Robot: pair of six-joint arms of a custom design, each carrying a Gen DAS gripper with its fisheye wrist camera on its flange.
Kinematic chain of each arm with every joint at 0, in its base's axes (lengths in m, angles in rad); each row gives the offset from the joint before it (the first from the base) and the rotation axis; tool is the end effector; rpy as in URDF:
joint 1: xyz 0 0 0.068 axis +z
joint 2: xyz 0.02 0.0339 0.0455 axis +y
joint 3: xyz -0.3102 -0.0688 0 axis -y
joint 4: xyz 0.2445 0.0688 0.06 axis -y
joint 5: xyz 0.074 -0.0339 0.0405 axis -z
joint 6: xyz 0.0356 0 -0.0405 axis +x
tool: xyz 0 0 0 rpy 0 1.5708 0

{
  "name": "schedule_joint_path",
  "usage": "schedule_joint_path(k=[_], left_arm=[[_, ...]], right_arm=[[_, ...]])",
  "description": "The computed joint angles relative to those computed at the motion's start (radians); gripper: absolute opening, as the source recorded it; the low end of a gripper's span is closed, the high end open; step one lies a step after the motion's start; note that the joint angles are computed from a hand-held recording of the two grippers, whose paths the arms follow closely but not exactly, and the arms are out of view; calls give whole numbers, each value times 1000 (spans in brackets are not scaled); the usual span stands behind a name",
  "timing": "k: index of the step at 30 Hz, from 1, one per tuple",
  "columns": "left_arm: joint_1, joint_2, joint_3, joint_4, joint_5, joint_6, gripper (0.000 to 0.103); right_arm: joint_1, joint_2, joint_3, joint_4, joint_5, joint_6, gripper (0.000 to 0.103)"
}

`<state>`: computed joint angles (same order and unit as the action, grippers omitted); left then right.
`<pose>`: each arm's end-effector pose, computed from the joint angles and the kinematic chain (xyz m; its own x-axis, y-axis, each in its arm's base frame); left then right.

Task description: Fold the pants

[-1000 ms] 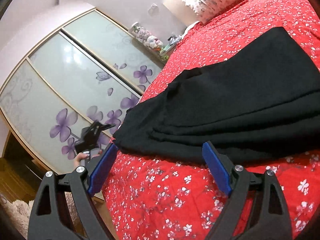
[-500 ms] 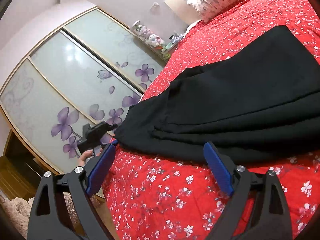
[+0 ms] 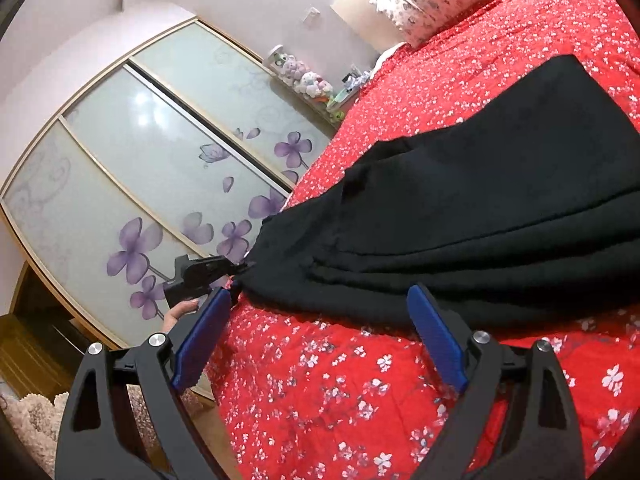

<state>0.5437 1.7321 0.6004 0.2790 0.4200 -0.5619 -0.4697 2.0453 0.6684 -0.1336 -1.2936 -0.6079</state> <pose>0.2627 0.1418 0.1437 -0.4160 -0.8199 -0.3932 -0.5488 0.5712 -0.6104 0.2587 -0.0929 0.0775 -0.7719 0.2165 -0.5978 -0.4491 0.4799 0.7537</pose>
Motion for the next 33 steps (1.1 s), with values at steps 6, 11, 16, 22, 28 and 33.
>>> schedule_joint_path(k=[6, 11, 16, 22, 28, 33], left_arm=[[-206, -201, 68, -164, -271, 122, 13], [-437, -296, 162, -284, -491, 222, 13], [-702, -308, 276, -342, -644, 274, 12], [-1062, -176, 398, -319, -776, 357, 12], [-1272, 115, 457, -273, -705, 369, 12], [-1327, 264, 426, -199, -703, 348, 12]], right_arm=[[-51, -22, 6, 16, -52, 39, 92], [-132, -22, -24, 280, -102, 327, 92], [-218, 5, -90, 769, -74, 770, 92], [-307, 89, -85, 1083, -17, 1098, 92], [-374, 150, -27, 1132, 81, 1239, 92], [-379, 184, 24, 1060, 105, 1239, 92]])
